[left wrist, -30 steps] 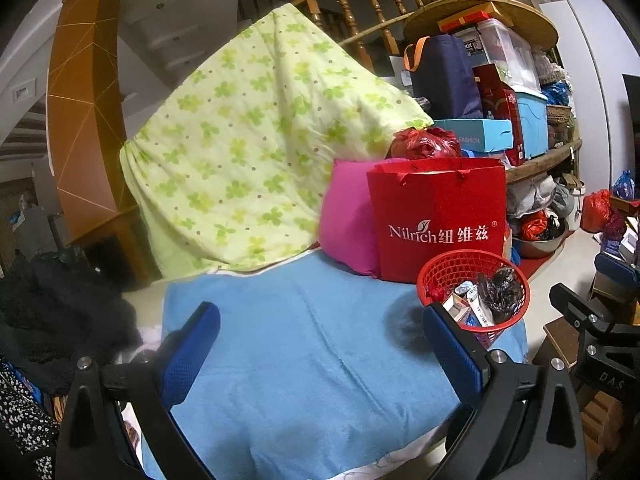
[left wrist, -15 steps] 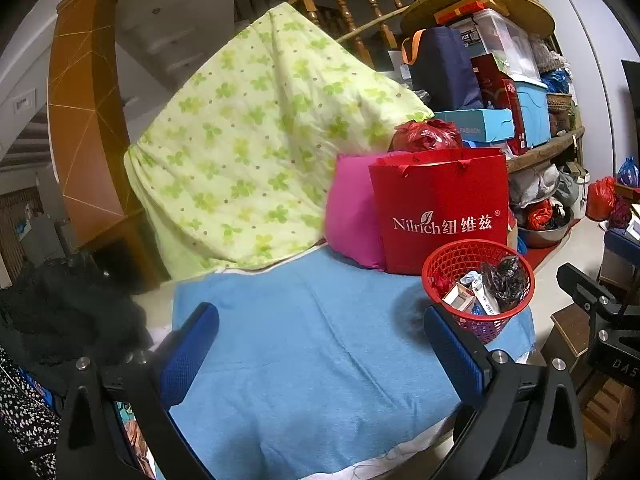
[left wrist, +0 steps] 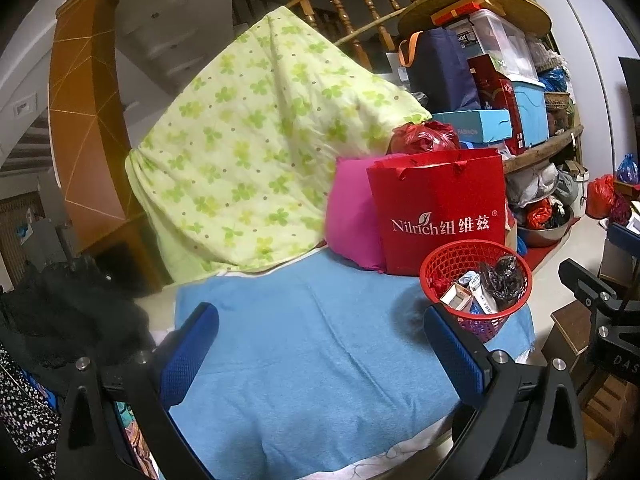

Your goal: Collect trash

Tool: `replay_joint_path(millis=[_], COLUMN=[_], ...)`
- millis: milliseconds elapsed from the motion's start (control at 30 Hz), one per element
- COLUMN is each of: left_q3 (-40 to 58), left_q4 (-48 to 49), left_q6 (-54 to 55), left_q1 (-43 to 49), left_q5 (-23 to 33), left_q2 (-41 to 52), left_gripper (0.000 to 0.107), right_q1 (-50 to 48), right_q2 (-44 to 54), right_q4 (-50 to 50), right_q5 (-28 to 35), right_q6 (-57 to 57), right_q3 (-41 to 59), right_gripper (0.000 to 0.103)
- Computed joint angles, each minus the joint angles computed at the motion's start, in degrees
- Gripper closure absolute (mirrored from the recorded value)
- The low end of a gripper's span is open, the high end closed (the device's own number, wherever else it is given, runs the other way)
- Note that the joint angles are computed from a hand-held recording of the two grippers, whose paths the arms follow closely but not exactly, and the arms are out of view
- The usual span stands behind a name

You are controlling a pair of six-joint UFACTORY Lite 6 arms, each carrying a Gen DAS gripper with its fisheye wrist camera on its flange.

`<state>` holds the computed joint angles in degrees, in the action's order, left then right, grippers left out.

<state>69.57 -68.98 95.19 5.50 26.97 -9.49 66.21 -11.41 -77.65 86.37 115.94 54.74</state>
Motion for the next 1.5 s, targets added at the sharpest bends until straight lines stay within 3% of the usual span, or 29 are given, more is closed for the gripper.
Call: replay_joint_path(millis=[1500], left_q3=[-2.1], left_q4=[0.4], left_q6=[0.2], left_q1=[-1.5], left_q5=[-0.9], left_q2=[-1.4], left_gripper=[0.005], right_q1=[0.1], right_q2=[0.4], right_q4=[0.7], right_q5=[0.3], right_q6=[1.0], right_q3=[0.5], right_gripper=[0.01])
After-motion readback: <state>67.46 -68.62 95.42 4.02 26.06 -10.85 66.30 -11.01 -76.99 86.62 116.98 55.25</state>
